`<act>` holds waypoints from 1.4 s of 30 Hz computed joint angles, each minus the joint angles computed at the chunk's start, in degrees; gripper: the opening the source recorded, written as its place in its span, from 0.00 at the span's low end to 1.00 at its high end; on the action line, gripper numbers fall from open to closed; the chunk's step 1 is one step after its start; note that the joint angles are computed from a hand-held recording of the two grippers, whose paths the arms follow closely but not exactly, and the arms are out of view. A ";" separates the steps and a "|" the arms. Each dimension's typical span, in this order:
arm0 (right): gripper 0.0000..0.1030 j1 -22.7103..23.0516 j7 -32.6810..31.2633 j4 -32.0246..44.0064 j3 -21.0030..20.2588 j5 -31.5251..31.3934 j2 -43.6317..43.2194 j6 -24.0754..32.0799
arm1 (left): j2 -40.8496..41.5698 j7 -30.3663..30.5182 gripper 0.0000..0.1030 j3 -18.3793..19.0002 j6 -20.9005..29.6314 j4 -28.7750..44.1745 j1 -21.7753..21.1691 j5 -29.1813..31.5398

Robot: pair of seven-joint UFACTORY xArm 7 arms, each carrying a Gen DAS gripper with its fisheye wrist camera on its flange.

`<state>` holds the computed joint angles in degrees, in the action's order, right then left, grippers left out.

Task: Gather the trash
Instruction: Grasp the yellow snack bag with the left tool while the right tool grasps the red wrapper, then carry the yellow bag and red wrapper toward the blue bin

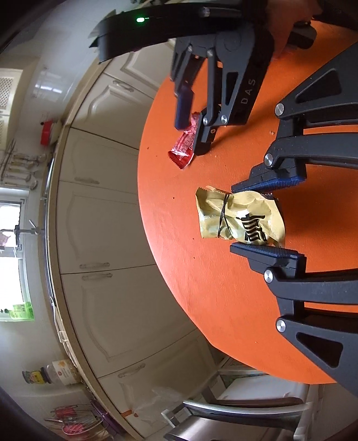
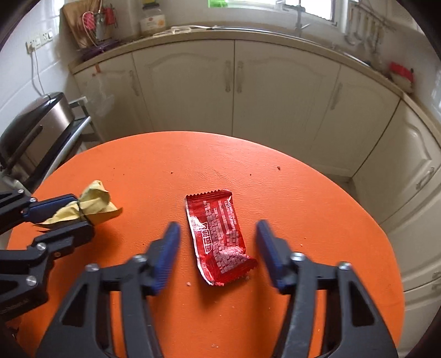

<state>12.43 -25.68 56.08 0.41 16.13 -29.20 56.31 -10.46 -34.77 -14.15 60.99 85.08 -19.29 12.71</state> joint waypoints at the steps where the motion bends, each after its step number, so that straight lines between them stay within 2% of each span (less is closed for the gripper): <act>1: 0.31 -0.02 -0.01 -0.42 0.28 -0.33 -0.54 0.01 | 0.37 -0.18 0.29 -0.07 -0.01 0.41 0.07 0.31; 3: 0.24 0.16 0.04 -0.46 -0.52 0.56 -1.33 1.51 | 1.09 0.11 0.29 0.28 -0.67 1.05 0.14 0.13; 4: 0.15 0.25 0.23 -0.10 -1.17 1.52 -1.57 2.68 | 1.18 0.15 0.29 0.33 -1.00 1.15 0.09 0.08; 5: 0.14 0.22 0.32 0.12 -2.05 2.60 -1.95 4.17 | 1.75 0.37 0.29 0.42 -1.32 1.72 0.12 0.25; 8: 0.13 -0.70 0.34 -1.21 -2.73 2.89 -4.43 6.02 | 2.27 0.30 0.29 0.39 -2.12 2.50 -0.30 -0.08; 10: 0.13 -1.04 1.03 -1.71 -3.02 3.56 -6.16 7.56 | -0.30 -0.47 0.29 0.16 -2.94 -0.68 -0.82 -0.15; 18: 0.13 -3.19 3.31 -3.45 -4.66 2.43 -16.18 12.88 | -5.85 0.21 0.29 -1.48 -4.74 -4.49 -1.00 -1.51; 24: 0.13 -4.47 4.65 -0.57 -6.52 0.71 -23.50 18.34 | -8.84 -2.64 0.29 -5.06 -6.39 -5.86 -1.71 -0.75; 31: 0.13 -5.72 5.08 6.95 -10.47 -1.74 -28.31 24.49 | -11.86 -7.31 0.29 -10.35 -8.76 -6.57 -3.21 1.44; 37: 0.13 -7.71 3.38 14.35 -16.30 -6.06 -29.87 29.37 | -11.10 -9.88 0.29 -16.21 -10.10 -4.01 -4.62 3.66; 42: 0.13 -9.48 0.92 19.97 -22.13 -10.42 -29.50 32.73 | -8.11 -10.40 0.29 -19.33 -11.57 -1.01 -7.24 5.42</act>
